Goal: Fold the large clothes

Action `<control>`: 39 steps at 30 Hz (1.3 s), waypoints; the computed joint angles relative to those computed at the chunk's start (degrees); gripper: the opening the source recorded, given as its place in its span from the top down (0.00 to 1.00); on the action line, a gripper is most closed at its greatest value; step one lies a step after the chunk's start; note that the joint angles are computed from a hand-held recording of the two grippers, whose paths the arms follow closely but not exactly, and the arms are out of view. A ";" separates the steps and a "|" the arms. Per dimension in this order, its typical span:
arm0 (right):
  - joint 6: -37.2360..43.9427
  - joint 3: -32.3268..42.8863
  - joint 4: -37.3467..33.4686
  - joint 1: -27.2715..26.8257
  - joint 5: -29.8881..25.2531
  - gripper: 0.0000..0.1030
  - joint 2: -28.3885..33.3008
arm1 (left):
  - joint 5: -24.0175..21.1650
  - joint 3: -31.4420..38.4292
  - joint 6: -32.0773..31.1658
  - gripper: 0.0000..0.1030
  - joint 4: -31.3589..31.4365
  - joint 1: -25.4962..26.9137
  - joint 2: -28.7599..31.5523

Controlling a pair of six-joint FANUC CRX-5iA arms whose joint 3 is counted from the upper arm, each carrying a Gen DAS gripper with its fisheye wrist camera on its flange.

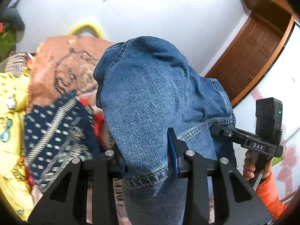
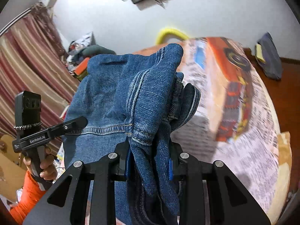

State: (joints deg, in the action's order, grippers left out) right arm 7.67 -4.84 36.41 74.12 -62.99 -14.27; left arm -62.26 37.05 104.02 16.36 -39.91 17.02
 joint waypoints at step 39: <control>17.94 22.13 -13.41 -9.86 3.00 0.56 25.92 | -1.50 -13.31 1.62 0.32 -19.39 10.26 -7.83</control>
